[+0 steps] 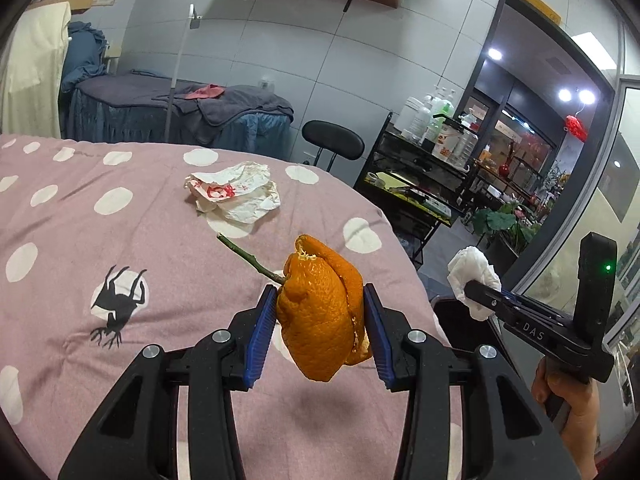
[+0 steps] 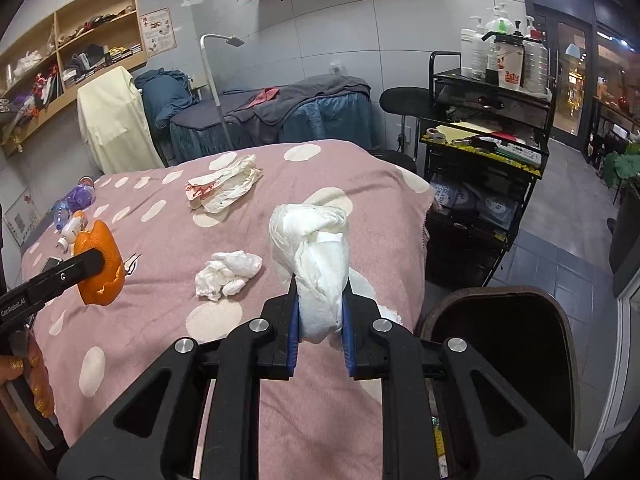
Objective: Collect trash
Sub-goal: 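Carry the white tissue to the bin and open the right tool while the left tool carries the orange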
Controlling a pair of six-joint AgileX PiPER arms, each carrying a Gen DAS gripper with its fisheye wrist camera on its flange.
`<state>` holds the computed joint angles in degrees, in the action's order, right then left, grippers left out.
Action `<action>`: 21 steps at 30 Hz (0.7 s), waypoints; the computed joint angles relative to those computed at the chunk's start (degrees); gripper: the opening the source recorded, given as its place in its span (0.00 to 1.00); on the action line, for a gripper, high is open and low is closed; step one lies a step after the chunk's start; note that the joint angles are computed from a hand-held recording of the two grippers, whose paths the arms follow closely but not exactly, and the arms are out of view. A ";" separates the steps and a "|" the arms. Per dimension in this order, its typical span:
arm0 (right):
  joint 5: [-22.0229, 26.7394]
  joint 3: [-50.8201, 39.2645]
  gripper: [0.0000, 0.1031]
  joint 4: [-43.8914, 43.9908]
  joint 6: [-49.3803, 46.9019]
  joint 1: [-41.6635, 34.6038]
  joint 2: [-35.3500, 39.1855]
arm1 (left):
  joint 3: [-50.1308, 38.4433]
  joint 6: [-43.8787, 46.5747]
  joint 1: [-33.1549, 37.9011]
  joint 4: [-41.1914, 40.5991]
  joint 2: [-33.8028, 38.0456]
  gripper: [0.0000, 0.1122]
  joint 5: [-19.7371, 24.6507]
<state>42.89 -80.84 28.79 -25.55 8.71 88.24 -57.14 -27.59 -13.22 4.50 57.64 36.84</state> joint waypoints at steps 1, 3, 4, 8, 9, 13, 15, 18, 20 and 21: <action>-0.10 1.62 0.17 0.75 -0.70 -0.81 -1.29 | 0.32 -3.98 -2.52 3.45 -0.61 0.38 0.17; -0.50 4.72 0.17 2.11 -1.98 -2.49 -3.75 | 0.75 -11.13 -7.14 10.07 -1.38 0.38 0.70; -0.83 6.58 0.17 2.82 -2.65 -3.58 -5.27 | 0.83 -14.54 -9.57 13.22 -1.65 0.38 1.18; -0.43 12.09 0.17 5.95 -5.64 -8.49 -9.77 | 1.42 -24.01 -16.85 21.44 -2.58 0.38 2.86; -0.07 12.84 0.17 6.53 -6.24 -9.52 -10.34 | 1.47 -26.30 -18.61 23.46 -2.52 0.38 3.21; 1.01 16.75 0.17 7.61 -8.43 -13.93 -13.16 | 1.32 -33.46 -25.03 29.45 -1.54 0.38 4.44; 1.12 18.04 0.17 7.75 -8.95 -15.55 -13.79 | 1.24 -36.00 -27.22 31.41 -1.02 0.38 4.61; 1.82 19.84 0.17 8.09 -10.06 -18.70 -14.18 | 0.83 -37.86 -29.21 32.50 0.03 0.38 4.16; 2.31 20.88 0.17 8.38 -10.68 -20.74 -13.99 | 0.28 -38.62 -30.63 33.16 0.91 0.38 4.04; 2.53 21.29 0.17 8.72 -11.21 -21.70 -13.73 | 0.17 -38.81 -31.12 33.30 1.17 0.38 3.96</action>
<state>45.42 -59.55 37.51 -36.75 -12.99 74.51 -56.98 -66.40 -44.34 37.80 58.81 40.80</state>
